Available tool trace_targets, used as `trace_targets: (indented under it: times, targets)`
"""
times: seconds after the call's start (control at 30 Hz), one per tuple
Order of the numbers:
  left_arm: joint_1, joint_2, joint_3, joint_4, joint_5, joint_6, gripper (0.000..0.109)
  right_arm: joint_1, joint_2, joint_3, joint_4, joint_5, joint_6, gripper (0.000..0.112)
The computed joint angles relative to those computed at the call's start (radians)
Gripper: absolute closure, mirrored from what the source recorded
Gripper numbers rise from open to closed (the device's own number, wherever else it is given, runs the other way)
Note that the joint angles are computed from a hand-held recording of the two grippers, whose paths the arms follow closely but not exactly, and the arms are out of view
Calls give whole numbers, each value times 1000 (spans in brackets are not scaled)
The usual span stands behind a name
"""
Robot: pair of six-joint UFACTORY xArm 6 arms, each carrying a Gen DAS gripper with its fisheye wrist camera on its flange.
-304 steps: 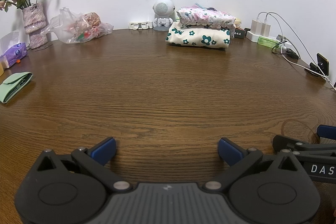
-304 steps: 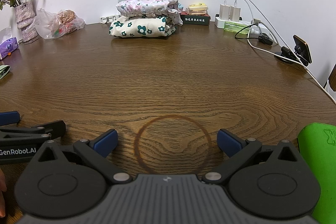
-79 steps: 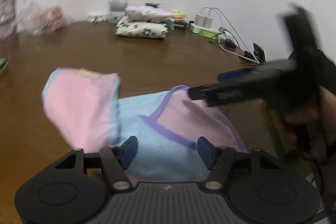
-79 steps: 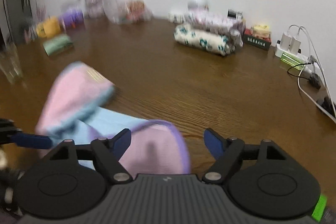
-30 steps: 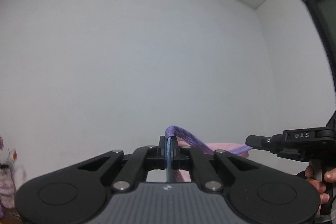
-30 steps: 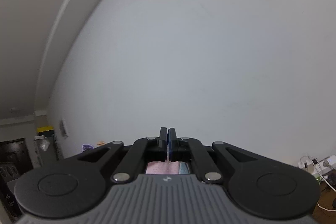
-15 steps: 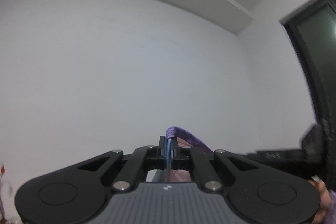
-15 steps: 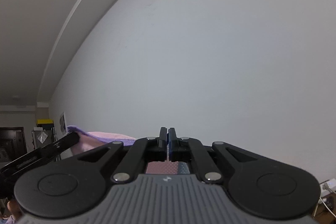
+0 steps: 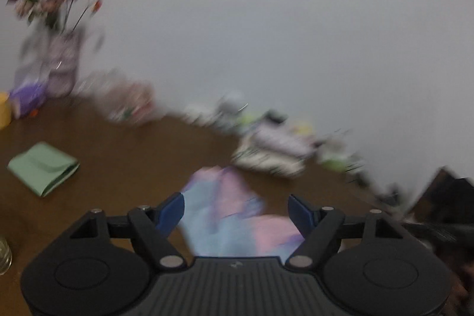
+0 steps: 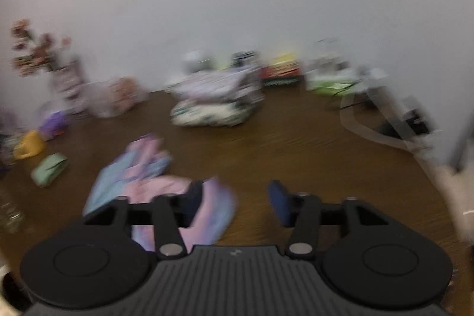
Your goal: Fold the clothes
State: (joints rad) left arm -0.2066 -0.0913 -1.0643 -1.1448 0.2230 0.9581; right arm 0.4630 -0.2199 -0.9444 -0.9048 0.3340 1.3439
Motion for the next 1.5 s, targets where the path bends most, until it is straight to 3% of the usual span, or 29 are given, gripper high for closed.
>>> trace_targets:
  times: [0.07,0.13,0.33,0.4,0.43,0.47,0.5,0.57,0.7,0.83,0.87,0.93,0.97,1.03,1.1,1.17,1.23,1.3,1.37,1.5]
  targets:
    - [-8,133,-131,209,8,-209,34,38,70,-22,-27,-57,-2,40]
    - [-2,190,-173,332,26,-324,33,90,169,-90,-19,-62,-26,40]
    - [6,389,-328,925,-24,-734,34,180,342,-249,-130,48,69,43]
    - [5,438,-394,985,35,-785,34,187,356,-262,-124,91,35,50]
    - [3,452,-414,952,61,-775,39,171,354,-247,-87,58,13,60]
    - [2,464,-430,897,81,-740,55,153,349,-227,-42,17,-13,66]
    - [4,474,-436,885,85,-735,66,135,359,-217,20,-30,-55,79]
    - [13,486,-433,948,88,-784,106,118,363,-193,121,-85,-144,89]
    - [47,415,-302,994,23,-859,108,107,350,-174,150,-88,-210,96]
    - [63,256,-92,943,-31,-839,109,86,379,-244,21,67,-78,95]
    - [56,188,-32,874,5,-797,109,90,394,-279,-32,155,-5,92]
    - [35,44,68,687,134,-631,109,115,430,-352,-125,364,118,63]
    - [29,-29,106,588,221,-527,99,135,438,-370,-200,447,166,62]
    - [58,-123,139,409,344,-336,91,167,423,-366,-308,487,235,53]
    - [73,-193,176,288,351,-219,81,159,382,-326,-358,359,295,45]
    - [85,-205,199,320,190,-264,51,127,355,-291,-394,150,350,40]
    - [118,-185,208,434,57,-417,51,102,370,-284,-295,-59,256,40]
    - [181,-171,197,432,69,-507,53,104,426,-296,-120,-238,46,40]
    - [224,-172,196,381,87,-525,53,154,504,-352,15,-284,-163,39]
    - [238,-207,234,346,72,-500,53,256,666,-545,334,-216,-536,39]
